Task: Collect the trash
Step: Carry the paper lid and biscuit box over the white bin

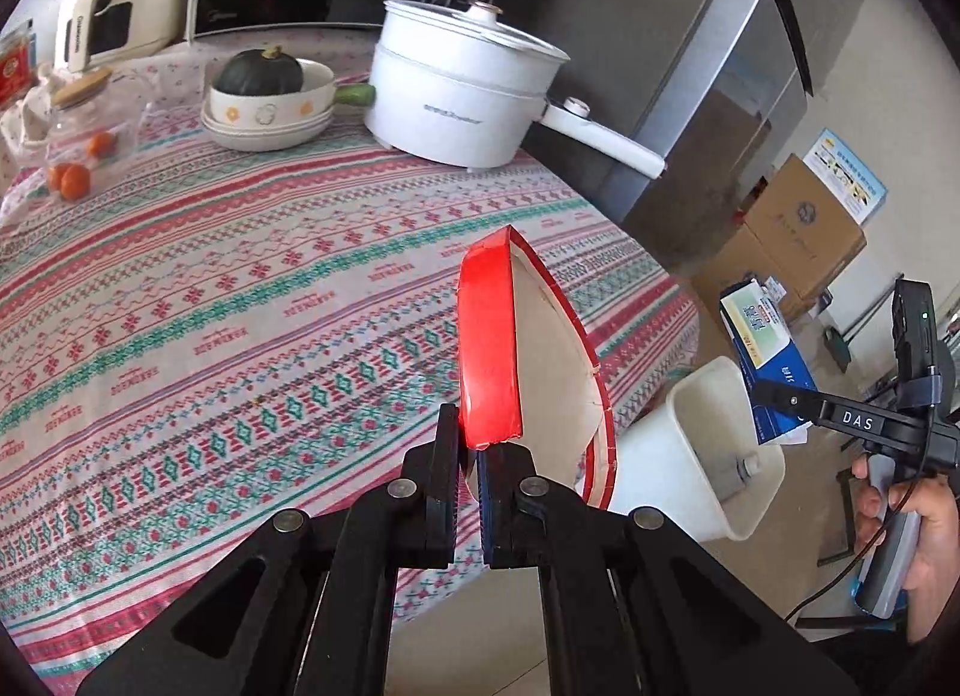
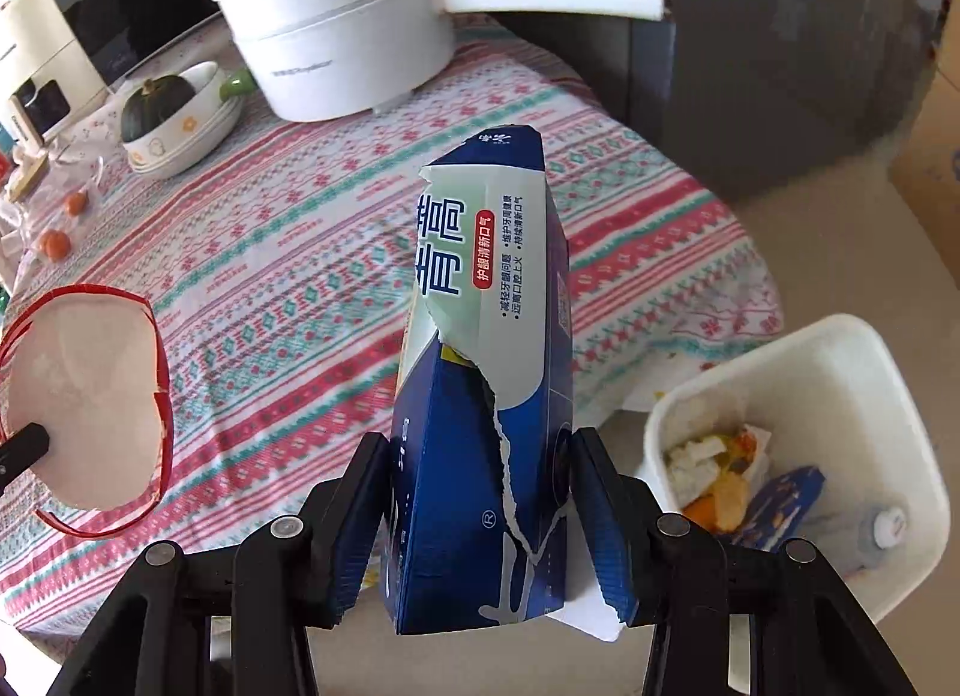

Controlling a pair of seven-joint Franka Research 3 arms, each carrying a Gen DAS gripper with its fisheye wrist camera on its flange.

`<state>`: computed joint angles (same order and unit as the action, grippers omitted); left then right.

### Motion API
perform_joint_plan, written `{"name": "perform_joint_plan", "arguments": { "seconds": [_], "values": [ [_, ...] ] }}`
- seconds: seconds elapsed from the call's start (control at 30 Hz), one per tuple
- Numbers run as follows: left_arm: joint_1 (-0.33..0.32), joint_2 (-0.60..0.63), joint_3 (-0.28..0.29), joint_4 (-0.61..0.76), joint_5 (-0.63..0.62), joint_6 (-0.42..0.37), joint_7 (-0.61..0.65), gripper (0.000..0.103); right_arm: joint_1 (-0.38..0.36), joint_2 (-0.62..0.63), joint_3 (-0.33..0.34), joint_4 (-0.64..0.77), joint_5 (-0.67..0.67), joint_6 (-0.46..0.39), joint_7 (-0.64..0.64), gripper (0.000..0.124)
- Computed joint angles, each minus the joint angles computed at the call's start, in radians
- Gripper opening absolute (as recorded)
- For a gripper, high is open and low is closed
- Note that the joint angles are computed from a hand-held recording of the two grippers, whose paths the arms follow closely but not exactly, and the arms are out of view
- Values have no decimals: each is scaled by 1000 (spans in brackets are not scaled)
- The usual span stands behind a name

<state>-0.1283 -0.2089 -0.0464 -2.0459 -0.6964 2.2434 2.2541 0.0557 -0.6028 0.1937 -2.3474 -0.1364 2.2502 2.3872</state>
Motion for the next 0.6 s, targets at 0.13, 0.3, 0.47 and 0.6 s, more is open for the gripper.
{"name": "perform_joint_plan", "arguments": {
  "seconds": [0.13, 0.3, 0.47, 0.6],
  "values": [
    [-38, 0, -34, -6, -3, 3, -5, 5, -19, -82, -37, -69, 25, -37, 0, 53],
    [-89, -8, -63, -19, -12, 5, -5, 5, -58, -186, -58, -139, 38, -88, -23, 54],
    [-142, -7, -92, -28, -20, 19, -27, 5, -103, -283, -73, -200, 48, -146, -52, 54],
    [-184, 8, -119, -30, -27, 37, -49, 5, -141, -359, -87, -249, 54, -190, -77, 54]
  ]
}}
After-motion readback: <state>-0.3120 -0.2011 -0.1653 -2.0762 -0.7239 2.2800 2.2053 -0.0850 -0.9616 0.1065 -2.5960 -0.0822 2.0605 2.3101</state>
